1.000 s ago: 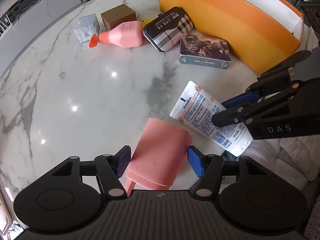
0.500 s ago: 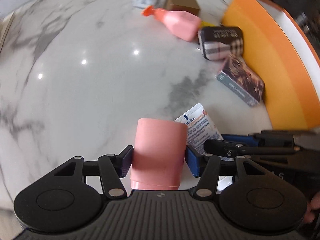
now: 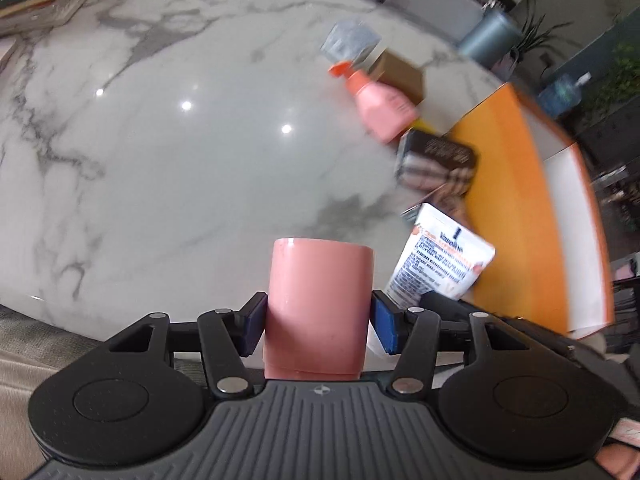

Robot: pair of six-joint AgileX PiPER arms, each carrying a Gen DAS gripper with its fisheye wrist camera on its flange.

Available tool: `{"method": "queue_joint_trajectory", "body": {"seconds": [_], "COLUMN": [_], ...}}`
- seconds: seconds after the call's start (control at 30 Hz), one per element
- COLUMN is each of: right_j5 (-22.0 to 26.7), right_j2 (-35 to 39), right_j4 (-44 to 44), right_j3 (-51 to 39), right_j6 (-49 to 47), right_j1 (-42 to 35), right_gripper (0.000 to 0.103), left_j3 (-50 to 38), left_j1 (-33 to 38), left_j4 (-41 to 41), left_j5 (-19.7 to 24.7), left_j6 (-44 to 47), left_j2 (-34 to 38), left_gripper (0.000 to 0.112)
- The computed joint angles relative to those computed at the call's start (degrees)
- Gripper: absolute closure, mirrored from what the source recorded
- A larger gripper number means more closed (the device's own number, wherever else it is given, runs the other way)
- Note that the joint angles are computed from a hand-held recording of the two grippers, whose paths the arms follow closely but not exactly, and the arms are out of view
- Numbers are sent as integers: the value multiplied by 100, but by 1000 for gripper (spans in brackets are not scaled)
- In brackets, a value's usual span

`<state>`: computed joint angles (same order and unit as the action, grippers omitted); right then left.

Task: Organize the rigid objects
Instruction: 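Carry both items to the orange box and release the Vaseline tube from the right gripper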

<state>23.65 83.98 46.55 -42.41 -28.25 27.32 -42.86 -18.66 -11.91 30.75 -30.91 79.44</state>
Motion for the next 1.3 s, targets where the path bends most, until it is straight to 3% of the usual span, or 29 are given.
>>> {"method": "queue_joint_trajectory", "body": {"seconds": [0.13, 0.3, 0.4, 0.57, 0.7, 0.87, 1.07, 1.3], "right_j5": [205, 1092, 1828, 2742, 3189, 3494, 3794, 4327], "right_j2": [-473, -934, -991, -679, -92, 1161, 2600, 3832], "right_j4": [-238, 212, 365, 152, -144, -701, -1466, -2139], "right_j3": [-47, -320, -693, -1508, -2243, -3479, -4954, -6351], "right_j6": [127, -483, -882, -1260, -1411, -1319, -1009, -514], "right_j1": [-269, -1188, -1985, -3113, -3771, -4055, -3845, -3518], "right_gripper": [85, 86, 86, 86, 85, 85, 85, 85], "left_j3": [-567, -1465, -2141, -3124, -4031, -5222, -7070, -8395], "left_j1": [-400, -837, -1055, -1161, -1214, -1178, -1246, -1165], "left_j4": [518, 698, 746, 102, -162, -637, -92, 79], "left_j5": [283, 500, 587, 530, 625, 792, 1577, 2180], "left_j6": [-680, -972, -881, -229, 66, 379, 7, -201], "left_j2": [-215, 34, 400, 1140, 1942, 2964, 4294, 5302], "left_gripper": [49, 49, 49, 49, 49, 49, 49, 49]}}
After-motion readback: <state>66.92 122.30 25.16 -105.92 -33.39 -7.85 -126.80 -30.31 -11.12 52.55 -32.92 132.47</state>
